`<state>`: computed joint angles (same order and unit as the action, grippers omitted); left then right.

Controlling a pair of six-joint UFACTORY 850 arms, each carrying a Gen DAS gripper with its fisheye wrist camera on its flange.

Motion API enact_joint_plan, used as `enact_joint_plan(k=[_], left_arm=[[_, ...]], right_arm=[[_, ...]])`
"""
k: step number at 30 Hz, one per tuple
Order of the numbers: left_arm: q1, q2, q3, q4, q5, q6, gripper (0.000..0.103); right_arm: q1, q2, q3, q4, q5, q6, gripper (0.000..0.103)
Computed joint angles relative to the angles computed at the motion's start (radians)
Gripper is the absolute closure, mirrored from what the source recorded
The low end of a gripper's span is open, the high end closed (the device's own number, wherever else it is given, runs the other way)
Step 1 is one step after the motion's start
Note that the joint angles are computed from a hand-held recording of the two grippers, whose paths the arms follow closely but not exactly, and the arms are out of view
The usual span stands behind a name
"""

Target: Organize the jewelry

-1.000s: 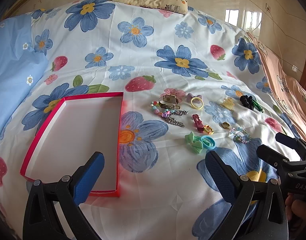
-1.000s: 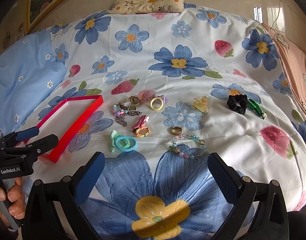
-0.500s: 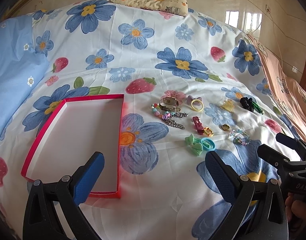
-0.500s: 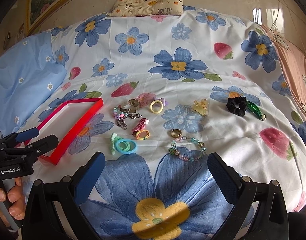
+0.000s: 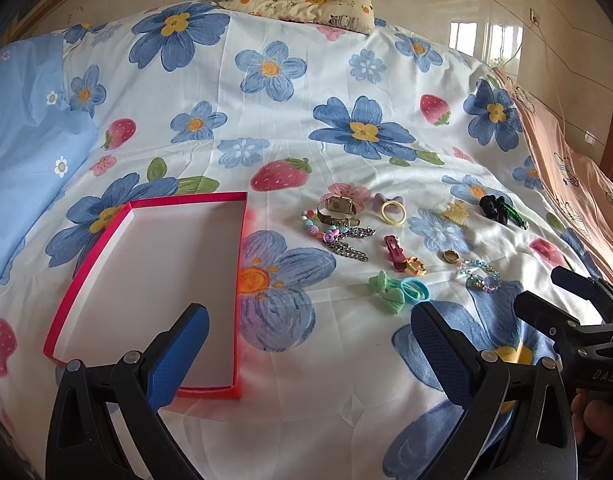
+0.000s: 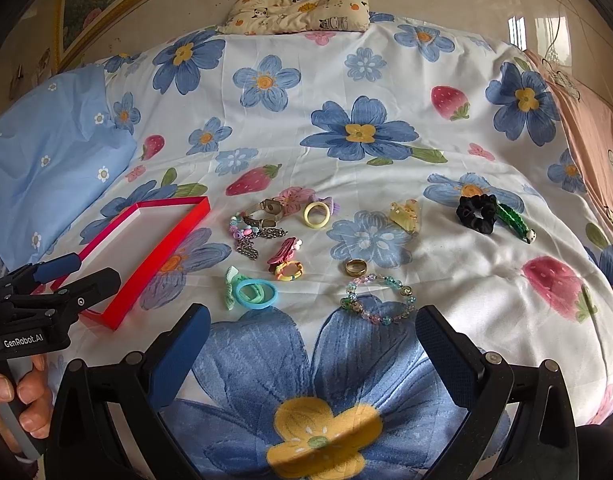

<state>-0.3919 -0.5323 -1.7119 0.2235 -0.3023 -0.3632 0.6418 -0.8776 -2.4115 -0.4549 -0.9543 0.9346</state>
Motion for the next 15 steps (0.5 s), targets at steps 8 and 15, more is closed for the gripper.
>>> enact_joint_plan(k=[8,15], left_arm=[[-0.002,-0.009,-0.011,-0.024,-0.014,0.021,0.001],[0.015,-0.063,-0.093,-0.186,-0.074,0.17,0.002]], right_arm=[[0.0,0.013,0.027,0.0,0.013,0.008,0.0],[-0.01,0.03,0.066,0.021,0.031,0.006,0.002]])
